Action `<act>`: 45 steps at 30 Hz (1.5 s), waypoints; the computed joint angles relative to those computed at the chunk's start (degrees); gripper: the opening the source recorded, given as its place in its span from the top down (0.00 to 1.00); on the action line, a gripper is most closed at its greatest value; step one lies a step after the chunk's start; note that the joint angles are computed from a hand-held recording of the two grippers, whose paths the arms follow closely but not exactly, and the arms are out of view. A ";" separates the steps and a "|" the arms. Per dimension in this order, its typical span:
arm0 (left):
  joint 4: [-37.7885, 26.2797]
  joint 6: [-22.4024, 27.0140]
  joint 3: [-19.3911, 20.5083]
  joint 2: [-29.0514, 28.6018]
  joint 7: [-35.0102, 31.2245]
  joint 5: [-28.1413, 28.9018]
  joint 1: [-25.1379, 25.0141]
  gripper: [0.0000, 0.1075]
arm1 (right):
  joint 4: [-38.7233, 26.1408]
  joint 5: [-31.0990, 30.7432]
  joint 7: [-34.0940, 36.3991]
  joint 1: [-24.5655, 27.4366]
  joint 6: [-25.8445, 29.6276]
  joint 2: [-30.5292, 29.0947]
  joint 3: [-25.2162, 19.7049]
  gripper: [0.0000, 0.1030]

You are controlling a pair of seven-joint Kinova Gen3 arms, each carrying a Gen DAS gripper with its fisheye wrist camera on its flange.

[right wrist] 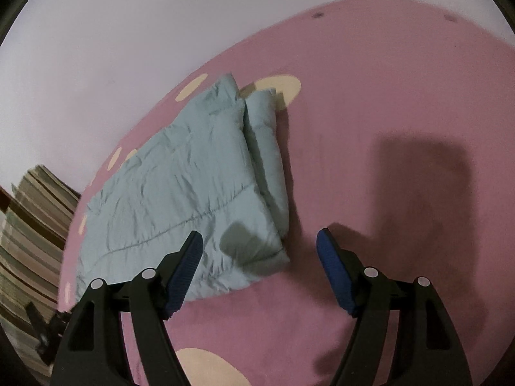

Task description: Fold large clothes

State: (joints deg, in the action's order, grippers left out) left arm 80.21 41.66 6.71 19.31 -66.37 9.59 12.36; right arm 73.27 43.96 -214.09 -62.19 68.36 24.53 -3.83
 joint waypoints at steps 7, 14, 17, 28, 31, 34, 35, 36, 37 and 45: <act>-1.77 -2.33 0.26 2.36 1.80 2.92 0.05 0.25 | 0.81 1.14 -3.88 0.27 -2.81 0.76 0.93 0.28; -7.61 0.58 -0.92 5.92 5.23 -3.21 3.36 0.67 | -3.17 0.18 0.58 0.77 -1.75 3.49 2.03 0.56; -7.70 -0.10 0.14 6.17 3.35 -1.92 2.17 0.82 | -1.21 1.40 -1.16 0.86 -4.16 2.70 2.02 0.77; -3.26 -2.78 -0.36 1.37 2.19 -3.82 3.13 0.91 | -2.84 4.18 -0.05 -2.58 -0.56 2.32 2.30 0.87; -1.03 -2.78 -0.51 -0.53 2.14 -4.40 3.29 0.91 | -3.00 4.41 -0.25 -3.63 0.60 2.06 1.69 0.88; 1.54 -2.80 -0.46 -2.48 2.12 -4.42 3.05 0.91 | -2.82 4.57 -1.06 -4.80 1.52 1.74 1.14 0.88; 2.47 -2.84 -0.44 -3.20 2.13 -4.39 2.93 0.91 | -2.56 4.64 -1.70 -5.20 1.61 1.53 0.94 0.88; 3.24 -2.79 -0.44 -3.88 2.20 -4.45 2.89 0.91 | -2.22 4.78 -2.42 -5.60 1.62 1.31 0.75 0.88; 3.83 -2.78 -0.39 -4.40 2.15 -4.44 2.76 0.91 | -1.93 5.00 -3.17 -5.99 1.65 1.13 0.58 0.88; 9.45 -3.02 0.08 -9.38 1.57 -3.62 1.74 0.91 | -1.68 5.51 -5.30 -8.46 3.60 0.64 -0.98 0.88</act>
State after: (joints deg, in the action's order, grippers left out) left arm 89.66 38.64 6.79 9.93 -64.80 5.97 14.10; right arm 71.59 49.47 -219.39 -70.65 71.95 25.17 -4.81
